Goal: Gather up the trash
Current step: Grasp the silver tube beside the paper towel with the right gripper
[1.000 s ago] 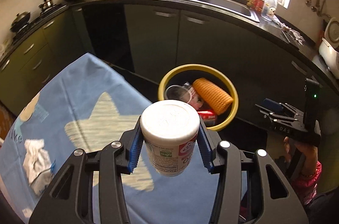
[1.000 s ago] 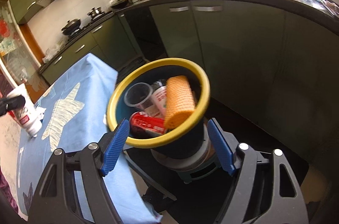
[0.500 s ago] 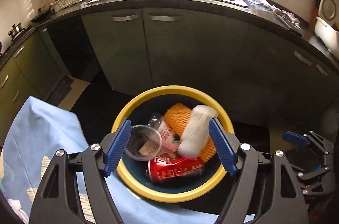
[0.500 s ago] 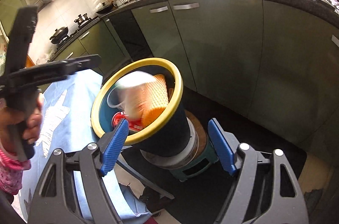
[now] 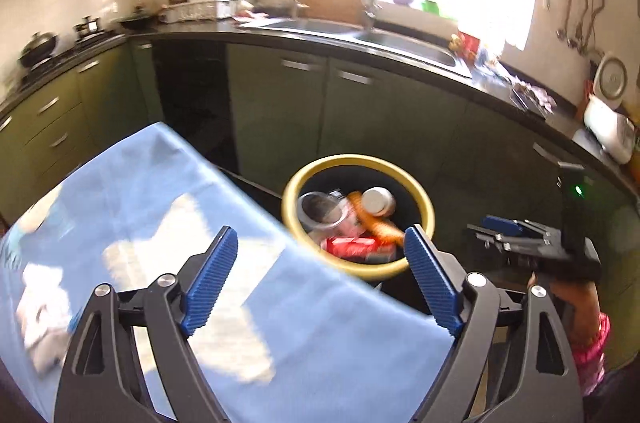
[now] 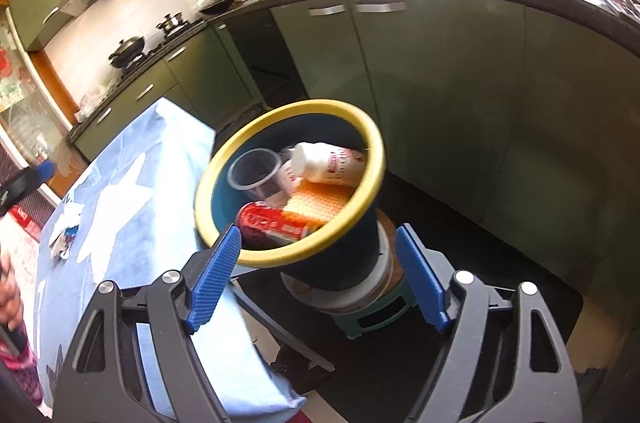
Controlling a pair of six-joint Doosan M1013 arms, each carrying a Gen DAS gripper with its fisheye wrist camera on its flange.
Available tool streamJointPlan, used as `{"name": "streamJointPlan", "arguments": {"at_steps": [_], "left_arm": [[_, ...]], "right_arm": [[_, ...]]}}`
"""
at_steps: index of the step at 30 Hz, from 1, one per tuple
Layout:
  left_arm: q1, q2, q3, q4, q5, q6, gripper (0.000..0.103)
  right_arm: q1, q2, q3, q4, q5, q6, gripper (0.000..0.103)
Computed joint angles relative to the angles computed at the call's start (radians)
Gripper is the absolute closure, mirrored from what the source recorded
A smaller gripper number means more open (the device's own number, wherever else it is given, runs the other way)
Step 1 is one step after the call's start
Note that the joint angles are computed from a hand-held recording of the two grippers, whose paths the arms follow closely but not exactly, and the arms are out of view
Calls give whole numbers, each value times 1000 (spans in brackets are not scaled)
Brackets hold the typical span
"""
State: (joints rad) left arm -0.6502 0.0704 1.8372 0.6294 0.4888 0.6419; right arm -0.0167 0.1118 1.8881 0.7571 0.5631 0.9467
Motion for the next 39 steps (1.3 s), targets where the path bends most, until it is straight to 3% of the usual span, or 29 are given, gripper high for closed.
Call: {"name": "streamJointPlan", "arguments": {"at_steps": [6,12,20,26,29,32,35,39], "left_arm": [[-1,-133,157,147,95,-195,18],[62,-261,300,128,159,-260,18],[157,-359,421,169,132,-290,15],[206,-368,448,171,65,-305,15],[224,-370,454,154,30,-304,15],[230,-369,456,130,12,-299,15],[238,-367,459,106,0,-287,15],[249,-360,459,75,-11,-261,14]], "right_arm": [[69,11,-39,-40,39,-2,28],[171,39,-103,-69,100,-56,28],[338,124,-256,-70,286,-288,28],[475,180,-357,-220,326,-554,53],[518,211,-396,-270,379,-674,66],[557,229,-404,-346,355,-774,74],[586,217,-356,-399,208,-912,79],[603,208,-311,-455,99,-1019,79]]}}
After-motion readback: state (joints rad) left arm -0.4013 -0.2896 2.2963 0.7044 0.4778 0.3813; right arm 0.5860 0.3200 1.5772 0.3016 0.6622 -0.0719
